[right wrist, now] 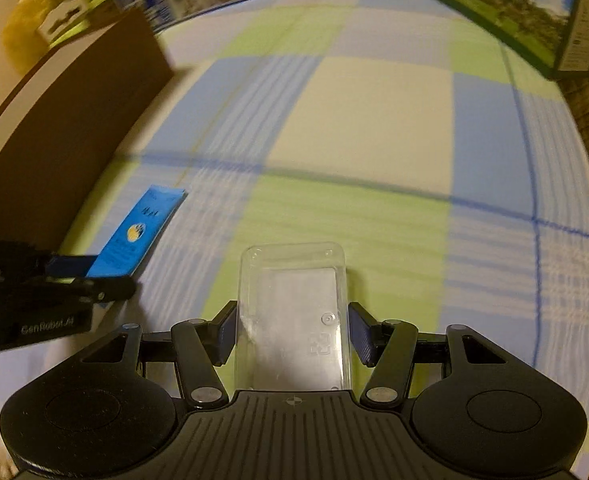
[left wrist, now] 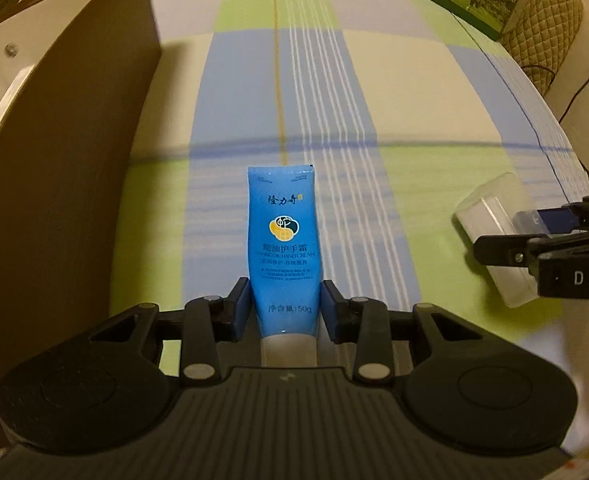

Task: Organize objects
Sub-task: 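Carry the blue tube and clear tray over the open box with both tools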

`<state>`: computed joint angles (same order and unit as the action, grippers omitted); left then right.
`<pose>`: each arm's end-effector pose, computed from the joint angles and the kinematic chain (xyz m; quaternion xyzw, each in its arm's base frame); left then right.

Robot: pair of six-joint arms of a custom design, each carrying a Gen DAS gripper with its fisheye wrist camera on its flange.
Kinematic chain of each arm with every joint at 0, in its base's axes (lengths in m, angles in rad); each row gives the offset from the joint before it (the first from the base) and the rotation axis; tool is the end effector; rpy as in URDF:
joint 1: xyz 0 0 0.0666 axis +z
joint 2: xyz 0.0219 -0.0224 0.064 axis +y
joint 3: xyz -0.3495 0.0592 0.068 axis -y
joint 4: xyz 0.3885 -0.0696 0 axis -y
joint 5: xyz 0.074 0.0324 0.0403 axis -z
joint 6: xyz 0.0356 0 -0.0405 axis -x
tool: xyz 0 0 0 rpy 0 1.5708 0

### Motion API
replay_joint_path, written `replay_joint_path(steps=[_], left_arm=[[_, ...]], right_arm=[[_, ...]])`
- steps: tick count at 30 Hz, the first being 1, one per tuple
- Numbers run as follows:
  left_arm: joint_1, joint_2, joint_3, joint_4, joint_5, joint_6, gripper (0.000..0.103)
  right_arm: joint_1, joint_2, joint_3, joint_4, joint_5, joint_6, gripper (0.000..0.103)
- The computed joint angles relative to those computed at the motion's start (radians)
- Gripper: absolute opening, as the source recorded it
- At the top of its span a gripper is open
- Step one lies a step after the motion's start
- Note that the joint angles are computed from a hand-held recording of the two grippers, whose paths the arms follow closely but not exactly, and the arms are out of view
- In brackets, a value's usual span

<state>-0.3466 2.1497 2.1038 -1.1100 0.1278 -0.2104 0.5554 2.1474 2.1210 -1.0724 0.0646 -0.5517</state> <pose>0.6586 -0.2431 0.2680 0.2811 0.9353 -0.0763 0.2008 0.6025 0.3707 0.2786 0.0058 0.9718 0.0961 0.2153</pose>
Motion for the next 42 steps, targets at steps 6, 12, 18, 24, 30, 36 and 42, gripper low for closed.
replay_joint_path(steps=[6,12,18,24,30,36,42], left_arm=[[0.029,-0.117,-0.176,0.030,-0.003,0.003,0.032],[0.043,-0.202,-0.294,0.039,-0.004,-0.003,0.032],[0.046,-0.231,-0.335,0.061,-0.002,-0.006,0.035],[0.034,-0.244,-0.362,0.094,-0.025,-0.044,0.042],[0.039,-0.255,-0.380,0.120,-0.009,-0.062,0.032],[0.046,-0.271,-0.399,0.114,0.004,-0.058,0.031],[0.061,-0.299,-0.420,0.120,0.032,-0.057,0.031]], right_arm=[[0.054,-0.046,-0.083,0.020,-0.012,0.048,0.054],[0.094,-0.057,-0.106,0.017,0.005,0.097,0.054],[0.119,-0.044,-0.099,0.009,0.070,0.130,0.054],[0.132,-0.049,-0.111,0.011,0.112,0.126,0.054],[0.140,-0.066,-0.136,0.027,0.125,0.112,0.054],[0.136,-0.102,-0.184,0.061,0.091,0.067,0.053],[0.134,-0.119,-0.191,0.079,0.069,0.030,0.053]])
